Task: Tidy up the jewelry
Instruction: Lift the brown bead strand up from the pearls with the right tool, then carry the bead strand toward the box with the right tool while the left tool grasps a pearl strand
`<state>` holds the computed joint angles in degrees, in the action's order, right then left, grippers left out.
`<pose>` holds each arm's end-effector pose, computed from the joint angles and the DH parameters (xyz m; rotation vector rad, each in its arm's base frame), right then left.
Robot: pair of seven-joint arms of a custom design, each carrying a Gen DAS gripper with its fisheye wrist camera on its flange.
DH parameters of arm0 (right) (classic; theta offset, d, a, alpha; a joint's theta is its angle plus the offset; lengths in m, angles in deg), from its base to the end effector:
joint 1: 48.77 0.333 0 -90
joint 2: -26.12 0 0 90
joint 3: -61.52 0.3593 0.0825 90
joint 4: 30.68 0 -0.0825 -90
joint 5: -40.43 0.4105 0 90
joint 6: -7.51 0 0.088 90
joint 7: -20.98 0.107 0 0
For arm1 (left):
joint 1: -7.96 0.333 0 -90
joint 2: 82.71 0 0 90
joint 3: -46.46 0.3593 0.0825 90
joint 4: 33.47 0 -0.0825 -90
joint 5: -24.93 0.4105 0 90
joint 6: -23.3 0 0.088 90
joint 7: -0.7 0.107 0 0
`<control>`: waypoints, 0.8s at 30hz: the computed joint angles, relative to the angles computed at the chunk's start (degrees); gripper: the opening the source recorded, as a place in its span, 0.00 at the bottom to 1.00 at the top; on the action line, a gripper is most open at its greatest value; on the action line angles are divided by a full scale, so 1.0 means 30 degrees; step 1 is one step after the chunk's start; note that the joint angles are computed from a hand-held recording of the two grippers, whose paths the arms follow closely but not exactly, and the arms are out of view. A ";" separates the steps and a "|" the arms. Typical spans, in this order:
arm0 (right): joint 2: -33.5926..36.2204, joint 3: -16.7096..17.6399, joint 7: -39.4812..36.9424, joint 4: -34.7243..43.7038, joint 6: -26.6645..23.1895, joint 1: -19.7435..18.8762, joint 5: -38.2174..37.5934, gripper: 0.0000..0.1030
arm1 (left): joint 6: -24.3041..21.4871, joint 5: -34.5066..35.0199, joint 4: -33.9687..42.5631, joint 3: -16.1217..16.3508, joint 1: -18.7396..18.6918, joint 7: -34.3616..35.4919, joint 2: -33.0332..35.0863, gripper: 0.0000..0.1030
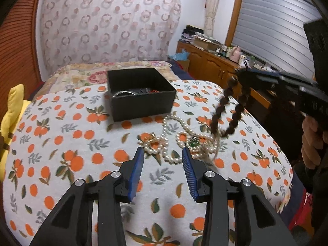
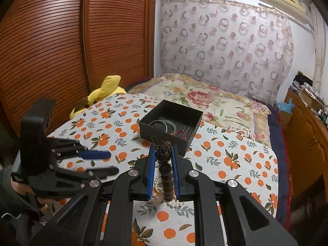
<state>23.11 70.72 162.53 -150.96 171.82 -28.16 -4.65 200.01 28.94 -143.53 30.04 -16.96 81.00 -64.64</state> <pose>0.4976 0.3326 0.5576 -1.8720 1.3818 -0.7074 0.5359 -0.4512 0.4639 -1.2777 2.3270 -1.1710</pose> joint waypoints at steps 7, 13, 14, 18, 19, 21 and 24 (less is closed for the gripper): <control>-0.0165 0.0004 -0.0071 0.0030 0.0257 -0.0066 0.0094 0.16 | -0.0197 -0.1262 0.0437 -0.2087 0.1332 0.1824 0.0635 0.35; -0.0267 0.0104 -0.0399 0.0112 0.0464 -0.0125 0.0362 0.16 | -0.0066 -0.3093 0.0984 -0.4519 0.2930 0.4180 0.1445 0.38; -0.0297 0.0131 -0.0415 0.0133 0.0463 -0.0133 0.0352 0.16 | -0.0080 -0.3286 0.1116 -0.4710 0.2989 0.4442 0.1597 0.38; -0.0403 0.0210 -0.0427 0.0132 0.0556 -0.0185 0.0367 0.16 | -0.0110 -0.4120 0.1539 -0.5703 0.3489 0.5547 0.2149 0.38; -0.0443 0.0226 -0.0439 0.0125 0.0600 -0.0198 0.0398 0.16 | -0.0108 -0.4217 0.1753 -0.5710 0.3385 0.5676 0.2320 0.38; -0.0488 0.0267 -0.0439 0.0129 0.0647 -0.0233 0.0441 0.16 | -0.0187 -0.4445 0.2222 -0.5831 0.3298 0.5897 0.2694 0.38; -0.0638 0.0323 -0.0301 0.0039 0.0693 -0.0352 0.0349 0.16 | -0.0447 -0.4578 0.3041 -0.5885 0.3033 0.6310 0.3286 0.38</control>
<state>21.20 71.69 161.63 -150.85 173.90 -29.22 -3.60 198.67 15.21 -134.41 12.39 -7.87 99.93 -54.78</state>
